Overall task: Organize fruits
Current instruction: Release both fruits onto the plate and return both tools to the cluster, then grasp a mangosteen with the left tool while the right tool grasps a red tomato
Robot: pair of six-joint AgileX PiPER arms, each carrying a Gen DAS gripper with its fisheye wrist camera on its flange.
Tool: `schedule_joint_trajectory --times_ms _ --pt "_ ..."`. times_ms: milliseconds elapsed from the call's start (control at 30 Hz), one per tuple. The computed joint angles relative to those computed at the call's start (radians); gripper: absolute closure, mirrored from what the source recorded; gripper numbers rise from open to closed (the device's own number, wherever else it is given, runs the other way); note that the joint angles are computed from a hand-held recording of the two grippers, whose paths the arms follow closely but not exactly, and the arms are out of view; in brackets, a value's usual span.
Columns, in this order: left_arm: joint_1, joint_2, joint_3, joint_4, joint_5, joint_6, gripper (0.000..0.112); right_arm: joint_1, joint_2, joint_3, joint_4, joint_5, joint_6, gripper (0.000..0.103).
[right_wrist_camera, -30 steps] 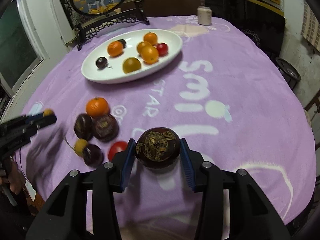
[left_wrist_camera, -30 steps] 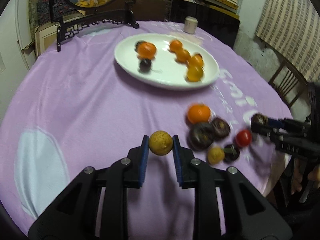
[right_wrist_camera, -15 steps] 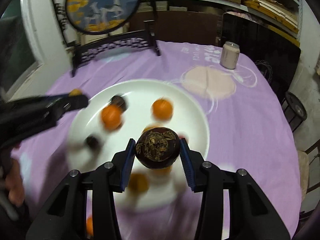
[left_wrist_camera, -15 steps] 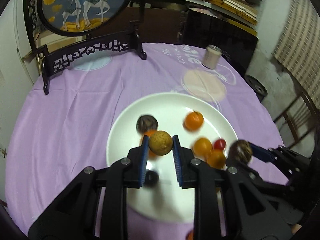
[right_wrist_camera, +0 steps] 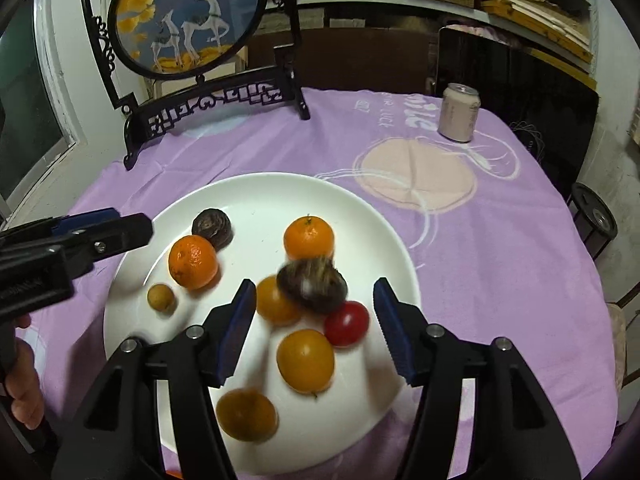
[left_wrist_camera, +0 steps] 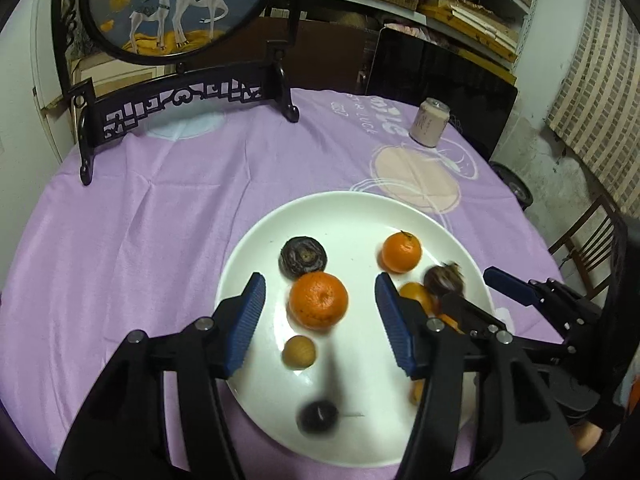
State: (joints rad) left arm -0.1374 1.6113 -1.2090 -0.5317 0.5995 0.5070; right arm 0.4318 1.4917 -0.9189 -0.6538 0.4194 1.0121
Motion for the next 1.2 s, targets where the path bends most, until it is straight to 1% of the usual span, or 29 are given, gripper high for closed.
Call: schedule_joint_trajectory --times_ms 67,133,167,200,267,367,400,467,500,533,567,600,633,733,800,833,933,1000,1067,1200 --pt "0.012 -0.037 0.031 -0.026 0.010 0.018 0.055 -0.014 -0.018 0.020 0.077 -0.005 -0.054 0.042" --pt "0.028 -0.101 0.085 -0.054 0.022 0.052 0.055 -0.011 -0.064 0.051 0.169 0.015 -0.118 0.042" --pt "0.038 -0.134 0.118 -0.072 0.025 0.076 0.055 0.003 -0.096 0.071 0.170 0.027 -0.109 0.042" --pt "0.052 -0.172 0.154 -0.094 0.031 0.109 0.055 0.034 -0.138 0.100 0.130 0.049 -0.061 0.042" --pt "0.090 -0.266 0.247 -0.138 0.043 0.187 0.055 0.141 -0.241 0.167 0.019 0.134 0.076 0.042" --pt "0.176 -0.383 0.370 -0.209 0.104 0.307 0.054 0.279 -0.351 0.229 -0.017 0.250 0.173 0.042" --pt "0.201 -0.412 0.401 -0.221 0.125 0.334 0.054 0.342 -0.389 0.246 -0.033 0.306 0.220 0.042" --pt "0.253 -0.475 0.467 -0.243 0.171 0.394 0.054 0.429 -0.428 0.259 -0.057 0.390 0.292 0.042" --pt "0.277 -0.503 0.496 -0.253 0.190 0.424 0.054 0.496 -0.457 0.269 -0.075 0.448 0.348 0.042" --pt "0.300 -0.529 0.521 -0.259 0.209 0.452 0.053 0.539 -0.474 0.278 -0.085 0.482 0.385 0.039" --pt "0.330 -0.564 0.554 -0.265 0.231 0.489 0.053 0.619 -0.497 0.293 -0.103 0.539 0.454 0.037" --pt "0.358 -0.593 0.580 -0.265 0.249 0.520 0.053 0.666 -0.504 0.301 -0.112 0.568 0.497 0.033" --pt "0.381 -0.616 0.604 -0.263 0.261 0.542 0.052 0.747 -0.515 0.318 -0.122 0.610 0.564 0.031" --pt "0.469 -0.662 0.670 -0.253 0.319 0.628 0.052 0.928 -0.486 0.350 -0.103 0.673 0.706 0.031" --pt "0.509 -0.667 0.693 -0.250 0.349 0.674 0.052 1.005 -0.436 0.362 -0.086 0.692 0.778 0.031" --pt "0.531 -0.670 0.708 -0.250 0.361 0.699 0.051 1.020 -0.413 0.365 -0.077 0.689 0.798 0.031" --pt "0.539 -0.661 0.741 -0.235 0.351 0.716 0.051 1.046 -0.372 0.395 -0.059 0.647 0.856 0.031" --pt "0.536 -0.652 0.756 -0.228 0.342 0.722 0.051 1.038 -0.363 0.418 -0.063 0.602 0.880 0.031" --pt "0.540 -0.655 0.767 -0.225 0.342 0.727 0.051 1.026 -0.348 0.422 -0.068 0.580 0.883 0.031" --pt "0.569 -0.665 0.769 -0.229 0.369 0.747 0.051 0.970 -0.322 0.417 -0.104 0.533 0.861 0.031"
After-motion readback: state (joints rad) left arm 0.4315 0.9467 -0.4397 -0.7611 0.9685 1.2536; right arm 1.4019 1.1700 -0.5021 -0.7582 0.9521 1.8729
